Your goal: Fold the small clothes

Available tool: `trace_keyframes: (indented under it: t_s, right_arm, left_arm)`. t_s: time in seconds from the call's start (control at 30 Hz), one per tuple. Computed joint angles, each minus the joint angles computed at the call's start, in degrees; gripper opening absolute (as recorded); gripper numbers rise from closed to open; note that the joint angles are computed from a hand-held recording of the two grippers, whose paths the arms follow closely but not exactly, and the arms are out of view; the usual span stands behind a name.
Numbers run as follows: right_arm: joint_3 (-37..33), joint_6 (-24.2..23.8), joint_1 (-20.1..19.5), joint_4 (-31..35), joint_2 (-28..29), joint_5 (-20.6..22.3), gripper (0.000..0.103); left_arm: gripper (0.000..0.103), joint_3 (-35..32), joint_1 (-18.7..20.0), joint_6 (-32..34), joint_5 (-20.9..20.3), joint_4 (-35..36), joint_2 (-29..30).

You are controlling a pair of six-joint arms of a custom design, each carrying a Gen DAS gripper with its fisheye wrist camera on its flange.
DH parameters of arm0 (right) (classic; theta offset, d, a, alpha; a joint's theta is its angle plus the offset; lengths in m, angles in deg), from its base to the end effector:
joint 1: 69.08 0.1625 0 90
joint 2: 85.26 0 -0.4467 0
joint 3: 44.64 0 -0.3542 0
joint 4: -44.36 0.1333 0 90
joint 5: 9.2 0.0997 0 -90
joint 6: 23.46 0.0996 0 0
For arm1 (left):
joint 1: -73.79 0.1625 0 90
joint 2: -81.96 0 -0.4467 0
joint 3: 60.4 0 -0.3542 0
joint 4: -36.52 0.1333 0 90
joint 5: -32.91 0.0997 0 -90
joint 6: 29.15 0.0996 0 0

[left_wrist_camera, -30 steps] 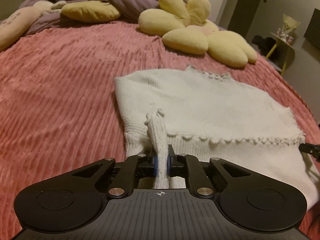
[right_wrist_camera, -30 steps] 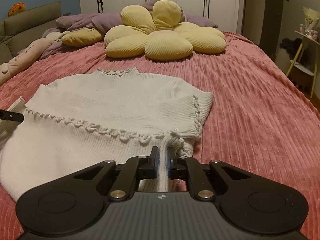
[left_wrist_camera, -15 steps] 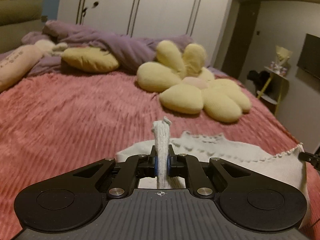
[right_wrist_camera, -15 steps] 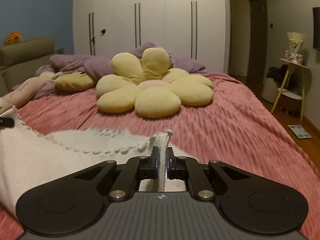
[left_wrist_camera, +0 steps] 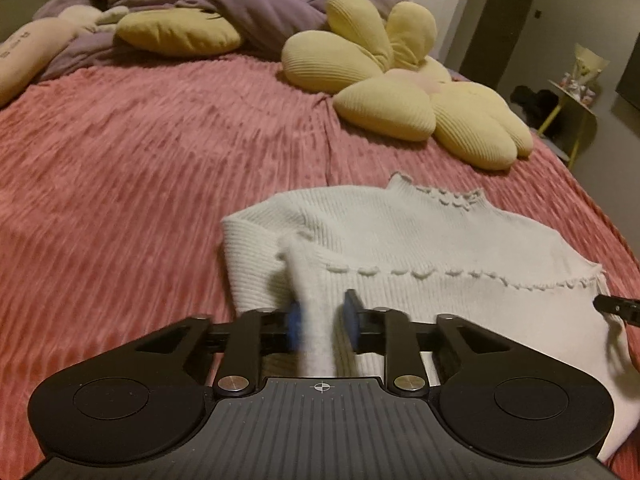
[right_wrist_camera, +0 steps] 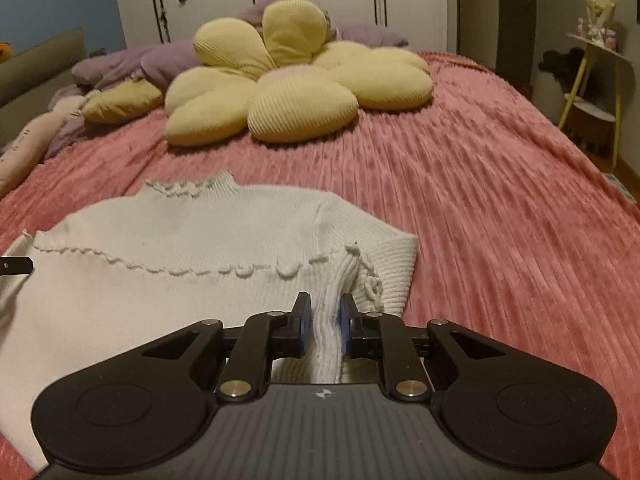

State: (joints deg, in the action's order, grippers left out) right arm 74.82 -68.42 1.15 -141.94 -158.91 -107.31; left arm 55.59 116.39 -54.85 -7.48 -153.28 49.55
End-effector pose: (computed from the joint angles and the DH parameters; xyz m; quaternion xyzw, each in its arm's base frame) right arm -0.0610 -0.5223 0.3513 0.1673 -0.8871 0.3251 0.2818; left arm -0.2489 -0.5130 0.0158 0.1110 0.8937 -0.3502 0.2574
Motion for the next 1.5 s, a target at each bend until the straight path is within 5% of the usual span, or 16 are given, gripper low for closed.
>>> trace_keyframes:
  t_s: [0.1, 0.3, 0.5, 0.8, 0.9, 1.0, 1.1, 1.23, 1.5]
  right_arm:
    - [-0.2, -1.1, 0.4, -0.5, 0.4, -0.5, 0.007]
    - [-0.2, -7.7, 2.8, -9.9, 1.8, 1.9, 0.006]
    - [-8.3, -11.5, 7.4, -20.2, 11.3, -3.3, 0.006]
    - [-16.0, -13.4, 7.8, -23.9, 21.1, -11.5, 0.006]
    - [-16.0, -13.8, 7.1, -25.5, 22.4, -12.0, 0.006]
    - [-16.4, -15.0, 6.8, -26.6, 23.7, -13.3, 0.007]
    - [-17.2, -16.7, 6.6, -27.9, 25.0, -14.8, 0.008]
    - [-18.1, -15.1, 6.9, -28.6, 25.1, -15.8, 0.040]
    - [-7.2, -7.9, 6.8, -28.6, 18.0, -3.7, 0.047]
  left_arm:
    - [0.010, -0.3, -0.6, 0.3, 1.3, 1.1, -0.3]
    - [0.010, -3.8, -1.8, 10.9, 5.9, -6.9, 0.0]
    - [0.010, -14.5, 0.8, 20.1, 12.8, -10.0, 5.9]
    - [0.010, -21.3, 4.5, 21.2, 16.7, -6.2, 12.9]
    - [0.012, -20.7, 5.5, 17.1, 16.6, -3.4, 12.9]
    - [0.020, -20.9, 5.8, 15.9, 17.1, -2.6, 13.2]
    - [0.040, -21.3, 5.9, 13.2, 18.2, 1.5, 12.9]
    - [0.052, -19.3, 5.0, 11.1, 17.0, 2.8, 10.8]
    - [0.073, -19.4, 0.8, 15.3, 14.1, -2.7, 12.7]
